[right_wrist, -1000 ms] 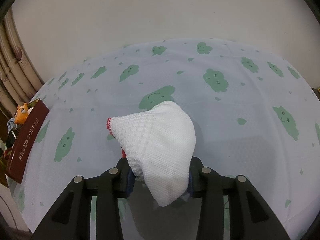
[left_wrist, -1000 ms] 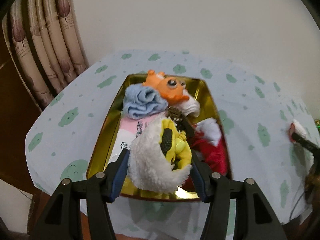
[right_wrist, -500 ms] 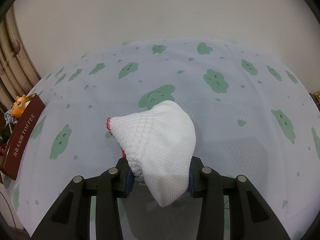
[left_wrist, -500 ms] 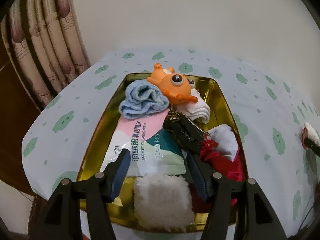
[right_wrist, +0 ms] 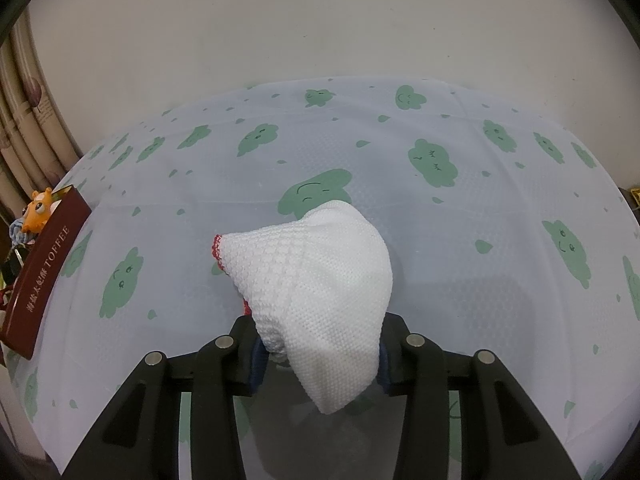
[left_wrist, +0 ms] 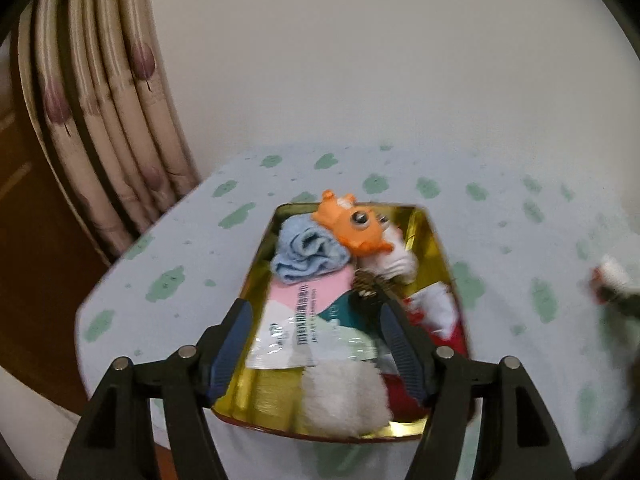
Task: Organize soft objects
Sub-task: 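Lower the fluffy item into the gold tin and open the left tool, then carry the white red-cuffed sock over the gold tin with the right tool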
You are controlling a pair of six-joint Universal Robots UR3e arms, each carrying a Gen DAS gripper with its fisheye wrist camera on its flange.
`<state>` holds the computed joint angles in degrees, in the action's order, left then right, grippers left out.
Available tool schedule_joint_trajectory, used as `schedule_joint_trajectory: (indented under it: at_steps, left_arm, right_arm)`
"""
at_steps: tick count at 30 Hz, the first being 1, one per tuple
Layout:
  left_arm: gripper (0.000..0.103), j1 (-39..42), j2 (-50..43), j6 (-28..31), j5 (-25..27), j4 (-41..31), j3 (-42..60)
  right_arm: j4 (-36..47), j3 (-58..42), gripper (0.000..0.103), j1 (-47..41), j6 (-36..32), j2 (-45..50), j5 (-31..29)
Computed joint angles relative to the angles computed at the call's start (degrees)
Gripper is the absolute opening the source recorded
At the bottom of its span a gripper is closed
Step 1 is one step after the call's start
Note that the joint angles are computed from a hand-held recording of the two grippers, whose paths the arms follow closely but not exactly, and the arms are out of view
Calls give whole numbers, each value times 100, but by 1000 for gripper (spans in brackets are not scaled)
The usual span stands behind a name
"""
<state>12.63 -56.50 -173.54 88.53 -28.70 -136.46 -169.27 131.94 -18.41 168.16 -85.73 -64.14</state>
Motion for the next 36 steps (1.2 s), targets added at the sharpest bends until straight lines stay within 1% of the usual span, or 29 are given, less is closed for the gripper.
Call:
schedule_joint_trajectory:
  at_steps: [1, 3, 8, 9, 11, 12, 14, 15, 18, 19, 21, 28, 30, 32, 36]
  left_arm:
    - [69, 351, 386, 106, -421, -264, -68]
    - [69, 808, 878, 310, -941, -764, -71]
    - [69, 1496, 1731, 503, -1482, -1876, 80]
    - [69, 1680, 2045, 496, -1560, -2169, 71]
    - [69, 1799, 2539, 422, -1448, -2526, 4]
    - [69, 1620, 2593, 300, -1164, -2490, -62]
    - [69, 1409, 2627, 313, -899, -2510, -158]
    - [69, 1182, 2528, 281, -659, -2369, -221]
    - [69, 292, 1895, -2, 297, -1517, -416]
    - [69, 142, 1751, -49, 448, -1374, -439]
    - [69, 340, 1888, 111, 197, -1518, -488]
    - [69, 691, 1878, 343, -117, -1915, -545]
    - [69, 1003, 2067, 513, -378, -2215, -539]
    - [69, 1194, 2154, 587, -499, -2378, -520]
    - [69, 1576, 2309, 731, -716, -2772, -471]
  right_arm:
    - [-3, 0, 40, 2, 3, 1, -1]
    - [-13, -1, 40, 19, 17, 5, -14]
    - [-49, -3, 40, 48, 31, 27, -45]
    - [-60, -3, 40, 48, 26, 37, -49]
    - [-69, -7, 40, 54, 23, 47, -59]
    - [-79, -10, 40, 72, 26, 53, -82]
    - [-73, -37, 40, 115, 5, 63, -165]
    - [-50, -60, 40, 147, -13, 59, -216]
    - [53, -130, 40, 175, -55, 59, -273]
    - [95, -157, 40, 169, -49, 65, -268]
    - [198, -216, 40, 139, -2, 72, -252]
    - [551, -464, 40, 283, 253, 52, -327]
    - [651, -483, 40, 334, 320, -11, -276]
    - [719, -517, 40, 441, 405, -80, -239]
    - [942, -669, 40, 691, 583, -394, 39]
